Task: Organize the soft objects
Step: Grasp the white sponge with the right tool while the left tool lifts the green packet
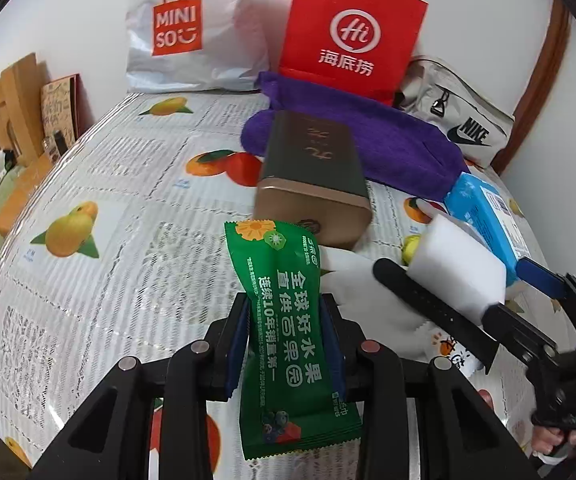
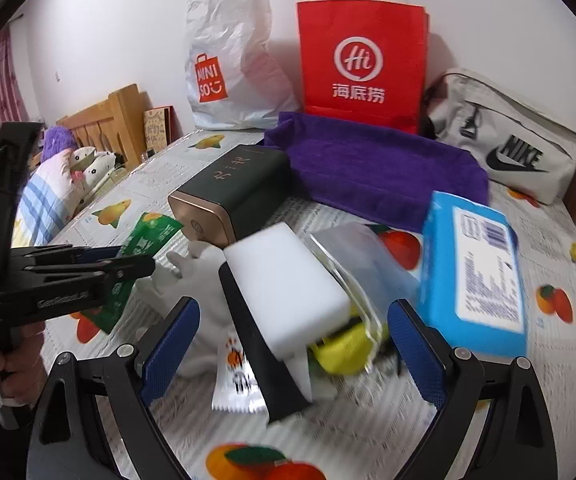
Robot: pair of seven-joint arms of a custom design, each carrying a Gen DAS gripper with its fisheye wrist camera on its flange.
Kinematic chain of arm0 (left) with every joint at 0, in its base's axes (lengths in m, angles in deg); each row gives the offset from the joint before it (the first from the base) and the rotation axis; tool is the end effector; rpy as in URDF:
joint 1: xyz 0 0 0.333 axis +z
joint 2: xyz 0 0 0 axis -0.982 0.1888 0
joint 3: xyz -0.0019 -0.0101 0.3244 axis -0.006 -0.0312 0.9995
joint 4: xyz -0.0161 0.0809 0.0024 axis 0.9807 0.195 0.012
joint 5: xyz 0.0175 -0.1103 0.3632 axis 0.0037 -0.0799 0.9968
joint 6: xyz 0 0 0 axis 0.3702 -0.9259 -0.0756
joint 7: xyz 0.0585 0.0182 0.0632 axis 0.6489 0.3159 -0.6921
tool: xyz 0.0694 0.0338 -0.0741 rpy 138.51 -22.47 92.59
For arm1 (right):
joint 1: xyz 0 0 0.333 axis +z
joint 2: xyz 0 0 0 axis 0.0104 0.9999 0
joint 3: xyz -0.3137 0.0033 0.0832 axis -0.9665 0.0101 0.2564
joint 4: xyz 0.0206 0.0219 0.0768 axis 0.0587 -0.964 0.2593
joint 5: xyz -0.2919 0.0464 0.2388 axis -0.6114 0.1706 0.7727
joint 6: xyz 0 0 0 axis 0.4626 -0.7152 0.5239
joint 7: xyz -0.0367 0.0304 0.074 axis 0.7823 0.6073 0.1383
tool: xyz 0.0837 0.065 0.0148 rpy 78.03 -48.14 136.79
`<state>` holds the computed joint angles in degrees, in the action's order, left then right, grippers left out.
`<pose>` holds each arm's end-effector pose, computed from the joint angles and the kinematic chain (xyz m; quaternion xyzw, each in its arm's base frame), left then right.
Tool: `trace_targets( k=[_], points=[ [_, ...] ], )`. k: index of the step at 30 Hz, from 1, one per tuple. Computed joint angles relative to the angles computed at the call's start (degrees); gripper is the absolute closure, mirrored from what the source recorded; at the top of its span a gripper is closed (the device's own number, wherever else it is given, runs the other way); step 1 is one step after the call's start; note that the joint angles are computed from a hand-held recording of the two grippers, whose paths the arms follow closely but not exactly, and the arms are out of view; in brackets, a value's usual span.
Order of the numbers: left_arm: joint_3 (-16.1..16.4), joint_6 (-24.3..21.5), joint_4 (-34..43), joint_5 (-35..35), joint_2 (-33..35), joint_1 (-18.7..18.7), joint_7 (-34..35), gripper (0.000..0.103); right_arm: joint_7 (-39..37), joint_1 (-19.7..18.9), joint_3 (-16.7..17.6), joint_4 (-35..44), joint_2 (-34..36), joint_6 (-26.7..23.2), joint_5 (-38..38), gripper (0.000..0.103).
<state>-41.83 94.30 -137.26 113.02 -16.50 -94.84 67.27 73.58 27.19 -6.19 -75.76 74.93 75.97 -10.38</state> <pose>0.3797 -0.2803 0.5051 -0.8170 0.4762 -0.2392 0.2204 0.4815 0.3388 0.5534 -0.8737 0.3466 -0.0962 0.3276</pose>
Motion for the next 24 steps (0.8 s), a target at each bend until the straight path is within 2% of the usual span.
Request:
trace_targets(
  k=[3, 5, 8, 13, 19, 24],
  points=[
    [0.5, 1.0, -1.3, -0.5, -0.8, 0.0, 0.0, 0.070, 2.8, 0.3, 0.1, 1.4, 2.2, -0.2, -3.8, 0.021],
    [0.6, 1.5, -1.7, -0.7, -0.9, 0.1, -0.1, 0.070, 2.3, 0.3, 0.2, 1.9, 2.8, -1.4, -4.1, 0.042],
    [0.6, 2.0, -2.2, -1.0, -1.1, 0.4, -0.2, 0.070, -0.3, 0.2, 0.2, -0.2, 0.9, 0.5, -1.1, 0.042],
    [0.6, 2.2, -2.0, -1.7, -0.4, 0.5, 0.1, 0.070, -8.6, 0.0, -0.5, -2.9, -3.5, -0.8, 9.2, 0.042],
    [0.4, 1.2, -1.4, -2.3, 0.0, 0.3, 0.0, 0.070, -8.7, -0.5, -1.6, -8.7, -9.4, -0.3, 9.5, 0.042],
    [0.2, -0.6, -0.8, -2.5, 0.6, 0.0, -0.5, 0.070, -4.2, -3.3, -2.7, -13.8, -12.9, -0.2, 5.0, 0.042]
  ],
)
